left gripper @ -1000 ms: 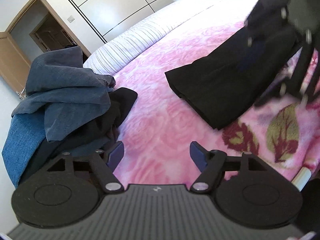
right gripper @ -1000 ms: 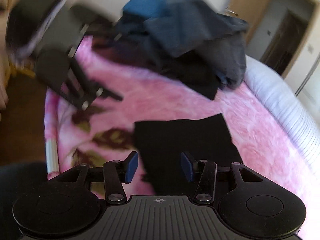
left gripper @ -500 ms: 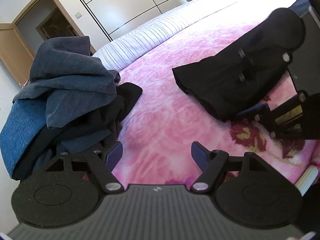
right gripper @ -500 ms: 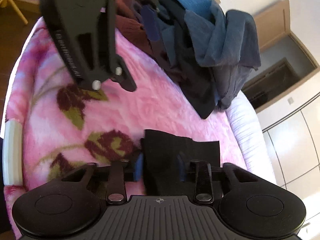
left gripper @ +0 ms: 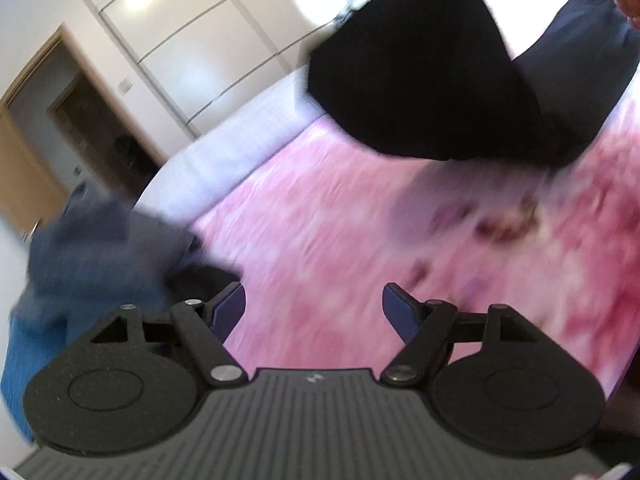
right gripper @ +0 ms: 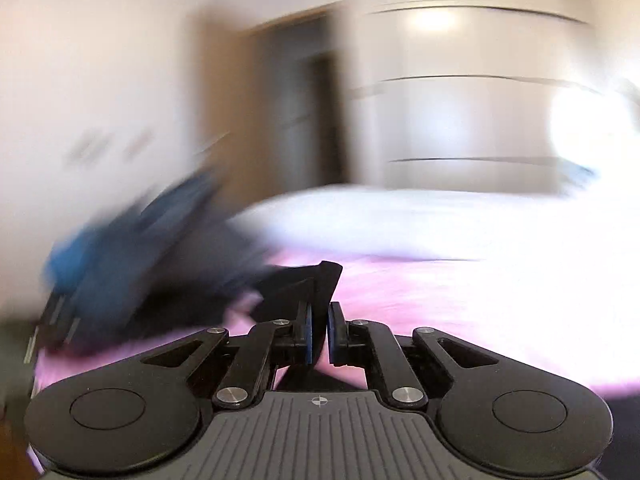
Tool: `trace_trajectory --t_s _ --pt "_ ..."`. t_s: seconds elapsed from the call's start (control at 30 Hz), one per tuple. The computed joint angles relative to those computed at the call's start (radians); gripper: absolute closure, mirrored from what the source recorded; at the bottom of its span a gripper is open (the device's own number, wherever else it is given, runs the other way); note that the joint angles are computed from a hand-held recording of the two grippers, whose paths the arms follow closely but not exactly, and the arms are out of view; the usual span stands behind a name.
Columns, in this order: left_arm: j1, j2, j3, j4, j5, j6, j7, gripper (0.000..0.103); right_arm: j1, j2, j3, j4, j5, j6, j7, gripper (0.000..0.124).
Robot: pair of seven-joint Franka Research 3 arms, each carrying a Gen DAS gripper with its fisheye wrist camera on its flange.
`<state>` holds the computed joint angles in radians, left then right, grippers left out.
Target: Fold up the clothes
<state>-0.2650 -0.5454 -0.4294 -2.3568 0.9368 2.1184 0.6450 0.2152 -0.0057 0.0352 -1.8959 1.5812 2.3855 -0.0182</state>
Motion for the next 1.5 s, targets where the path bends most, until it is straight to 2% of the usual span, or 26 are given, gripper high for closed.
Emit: trace_trajectory --t_s 0.13,0.23,0.3,0.37,0.7,0.8,0.87,0.9,1.0,1.2,1.3,1.4,1.43,1.5 --pt "0.018 0.165 -0.013 0.140 0.075 0.076 0.016 0.030 -0.092 0.135 -0.056 0.102 0.014 0.113 0.211 0.118" --pt "0.002 0.299 -0.004 0.252 0.114 0.121 0.050 0.029 -0.148 0.273 -0.070 0.201 -0.123 0.185 0.457 0.118" --pt "-0.018 0.384 0.012 0.324 0.132 0.145 0.080 0.029 -0.187 0.355 -0.082 0.270 -0.224 0.142 0.663 0.118" --pt "-0.043 0.462 0.032 0.397 0.143 0.165 0.116 0.029 -0.224 0.404 -0.073 0.318 -0.265 0.090 0.740 0.118" --pt "-0.155 0.757 0.156 0.714 0.144 0.236 0.226 0.029 -0.388 0.478 0.042 0.426 -0.313 -0.047 0.700 0.118" --pt "-0.184 0.826 0.189 0.797 0.122 0.263 0.266 0.029 -0.426 0.451 0.059 0.417 -0.260 -0.034 0.595 0.118" --pt "-0.201 0.867 0.208 0.844 0.095 0.280 0.301 0.029 -0.425 0.471 0.048 0.446 -0.283 -0.002 0.593 0.118" --pt "-0.208 0.888 0.217 0.866 0.081 0.289 0.321 0.029 -0.424 0.486 0.042 0.466 -0.310 0.004 0.610 0.118" --pt "-0.230 0.947 0.246 0.929 0.041 0.298 0.379 0.029 -0.422 0.553 0.016 0.552 -0.489 -0.080 0.771 0.118" --pt "-0.251 0.990 0.286 0.981 -0.040 0.283 0.441 0.029 -0.445 0.568 0.048 0.581 -0.588 -0.085 0.732 0.116" --pt "-0.245 0.975 0.295 0.968 -0.068 0.277 0.447 0.029 -0.445 0.522 0.052 0.530 -0.605 -0.034 0.672 0.102" --pt "-0.224 0.944 0.302 0.943 -0.089 0.276 0.427 0.029 -0.446 0.418 0.065 0.398 -0.548 0.070 0.502 0.094" --pt "-0.215 0.936 0.303 0.936 -0.094 0.278 0.420 0.029 -0.451 0.391 0.070 0.366 -0.515 0.069 0.442 0.092" --pt "-0.196 0.940 0.301 0.945 -0.113 0.278 0.427 0.029 -0.463 0.349 0.073 0.321 -0.456 -0.012 0.338 0.089"
